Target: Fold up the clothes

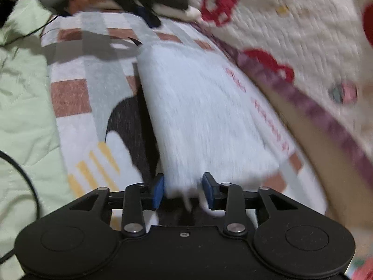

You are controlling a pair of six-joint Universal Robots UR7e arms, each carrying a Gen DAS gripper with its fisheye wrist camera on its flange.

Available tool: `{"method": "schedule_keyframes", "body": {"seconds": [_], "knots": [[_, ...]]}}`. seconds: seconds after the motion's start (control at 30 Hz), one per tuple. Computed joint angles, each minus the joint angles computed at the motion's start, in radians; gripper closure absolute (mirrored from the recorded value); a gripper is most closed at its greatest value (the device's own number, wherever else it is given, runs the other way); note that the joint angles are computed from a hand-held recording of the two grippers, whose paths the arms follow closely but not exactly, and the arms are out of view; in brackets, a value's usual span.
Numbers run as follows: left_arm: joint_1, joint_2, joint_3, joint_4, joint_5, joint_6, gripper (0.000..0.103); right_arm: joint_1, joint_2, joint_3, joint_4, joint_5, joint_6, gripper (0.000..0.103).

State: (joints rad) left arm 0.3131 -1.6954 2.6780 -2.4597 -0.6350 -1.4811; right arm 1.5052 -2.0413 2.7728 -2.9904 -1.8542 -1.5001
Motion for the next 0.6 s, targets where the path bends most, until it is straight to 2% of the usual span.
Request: {"method": "schedule_keyframes", "body": {"seconds": [0.03,0.07,0.1,0.13,0.17,0.23,0.27,0.3,0.4,0.5,0.57,0.6], "knots": [[-0.007,-0.012,0.005,-0.013,-0.036,-0.004,0.073,-0.004,-0.016,-0.018,0.053,-0.029,0.065,0.059],[-0.014,-0.02,0.009,-0.026,-0.072,-0.007,0.065,0.016,-0.019,-0.044,0.114,-0.088,0.167,0.059],[-0.015,-0.008,0.02,-0.081,-0.116,-0.007,0.063,0.014,-0.041,-0.076,0.212,-0.106,0.272,0.058],[-0.014,0.009,0.032,-0.143,-0.16,-0.007,0.061,-0.03,-0.072,-0.109,0.317,-0.084,0.376,0.058],[-0.012,0.028,0.044,-0.209,-0.205,-0.007,0.056,-0.095,-0.109,-0.143,0.422,-0.019,0.481,0.056],[0.029,0.129,0.063,-0.415,-0.304,0.034,0.046,-0.265,-0.207,-0.189,0.624,0.184,0.69,0.051],[0.045,0.18,0.062,-0.475,-0.332,0.057,0.045,-0.329,-0.236,-0.199,0.68,0.256,0.795,0.045],[0.06,0.225,0.057,-0.512,-0.357,0.076,0.045,-0.352,-0.253,-0.197,0.693,0.287,0.885,0.043],[0.06,0.324,0.059,-0.647,-0.323,0.094,0.044,-0.441,-0.302,-0.157,0.672,0.377,1.034,0.042],[0.065,0.381,0.068,-0.75,-0.272,0.042,0.039,-0.515,-0.349,-0.136,0.717,0.476,1.163,0.043],[0.078,0.424,0.079,-0.842,-0.238,0.019,0.038,-0.576,-0.377,-0.119,0.741,0.538,1.238,0.043],[0.082,0.429,0.077,-0.848,-0.224,0.019,0.039,-0.598,-0.404,-0.109,0.752,0.558,1.24,0.043]]}}
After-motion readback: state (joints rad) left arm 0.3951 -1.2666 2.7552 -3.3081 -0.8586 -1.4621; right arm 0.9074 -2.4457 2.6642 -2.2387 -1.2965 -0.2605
